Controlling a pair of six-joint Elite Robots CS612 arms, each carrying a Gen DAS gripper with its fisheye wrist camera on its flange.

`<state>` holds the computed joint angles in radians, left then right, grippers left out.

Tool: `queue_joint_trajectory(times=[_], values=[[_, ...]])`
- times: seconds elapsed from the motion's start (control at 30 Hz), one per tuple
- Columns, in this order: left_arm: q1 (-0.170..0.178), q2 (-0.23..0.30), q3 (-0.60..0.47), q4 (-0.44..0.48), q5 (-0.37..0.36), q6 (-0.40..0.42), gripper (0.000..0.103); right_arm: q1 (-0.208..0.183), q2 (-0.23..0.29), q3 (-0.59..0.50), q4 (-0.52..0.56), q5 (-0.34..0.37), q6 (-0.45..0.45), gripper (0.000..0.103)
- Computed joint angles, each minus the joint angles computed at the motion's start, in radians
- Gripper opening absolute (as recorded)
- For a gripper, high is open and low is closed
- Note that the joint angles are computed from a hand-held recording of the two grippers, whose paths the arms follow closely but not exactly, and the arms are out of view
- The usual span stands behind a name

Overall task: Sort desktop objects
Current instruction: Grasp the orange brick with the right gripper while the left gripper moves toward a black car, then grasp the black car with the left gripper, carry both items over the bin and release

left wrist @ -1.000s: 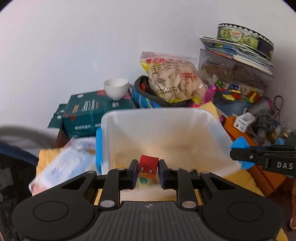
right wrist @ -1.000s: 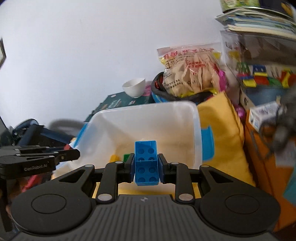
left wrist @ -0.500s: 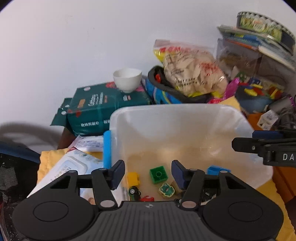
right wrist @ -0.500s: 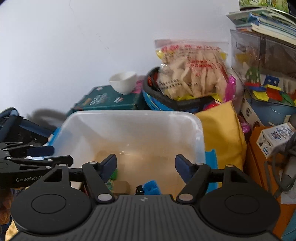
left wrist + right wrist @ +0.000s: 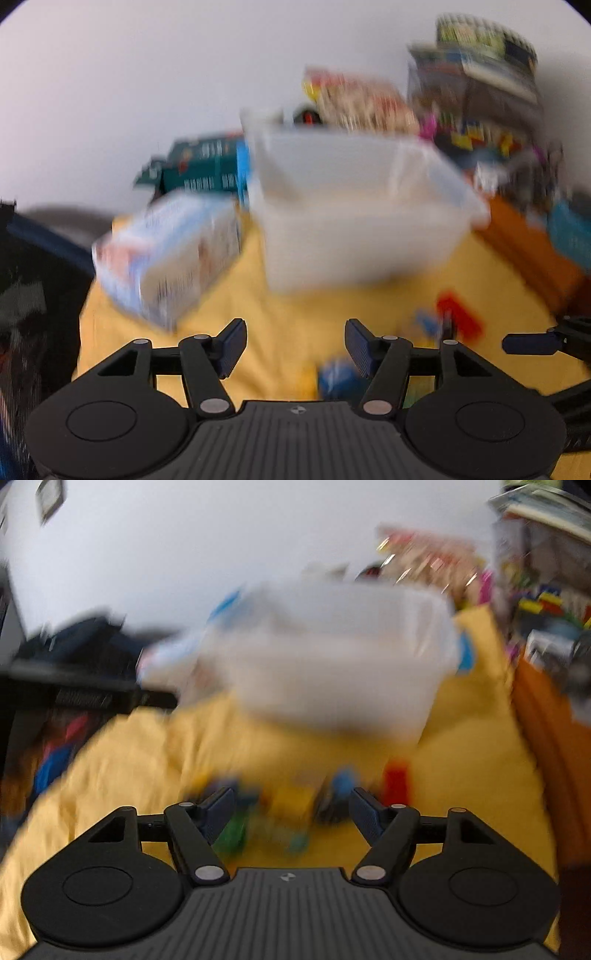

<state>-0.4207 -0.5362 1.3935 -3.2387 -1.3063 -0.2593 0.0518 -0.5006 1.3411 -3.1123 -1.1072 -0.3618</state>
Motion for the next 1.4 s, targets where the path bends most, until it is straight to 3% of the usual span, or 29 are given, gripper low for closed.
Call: queue_joint_trajectory(times=[0.07,0.2,0.27,0.4,0.47,0.77,1.0,1.07,1.13,1.3,1.37,1.4], values=[[-0.007,-0.001,0.025,0.021,-0.001,0.000,0.062,0.008,-0.001,0.016,0.045,-0.002,-0.040,0.056],[-0.013,0.008,0.038,0.047,-0.021,0.031,0.062,0.023,0.012,0.009,0.066,-0.021,-0.075,0.050],[-0.017,0.016,0.031,0.068,-0.028,0.041,0.062,0.024,0.018,-0.005,0.105,-0.018,-0.080,0.039],[-0.028,0.032,0.014,0.077,-0.016,0.066,0.062,0.029,0.028,-0.015,0.106,-0.028,-0.084,0.038],[-0.033,0.038,0.006,0.073,-0.010,0.062,0.062,0.027,0.025,-0.012,0.099,-0.030,-0.090,0.026],[-0.042,0.073,-0.051,0.115,-0.009,0.113,0.063,-0.005,0.002,0.046,0.054,-0.063,-0.051,0.026],[-0.039,0.094,-0.073,0.066,-0.023,0.265,0.062,-0.012,-0.003,0.063,0.046,-0.060,-0.002,0.026],[-0.034,0.092,-0.073,0.070,-0.055,0.282,0.056,-0.011,-0.005,0.066,0.043,-0.057,0.002,0.026],[-0.027,0.085,-0.065,0.070,-0.095,0.275,0.046,-0.010,-0.005,0.066,0.041,-0.056,0.008,0.026],[-0.026,0.067,-0.034,0.067,-0.119,0.225,0.045,-0.013,-0.005,0.067,0.037,-0.050,0.027,0.026],[-0.025,0.059,-0.021,0.073,-0.131,0.195,0.032,-0.015,-0.006,0.069,0.020,-0.050,0.040,0.026],[-0.025,0.054,-0.015,0.080,-0.133,0.177,0.032,-0.015,-0.006,0.070,0.011,-0.049,0.047,0.026]])
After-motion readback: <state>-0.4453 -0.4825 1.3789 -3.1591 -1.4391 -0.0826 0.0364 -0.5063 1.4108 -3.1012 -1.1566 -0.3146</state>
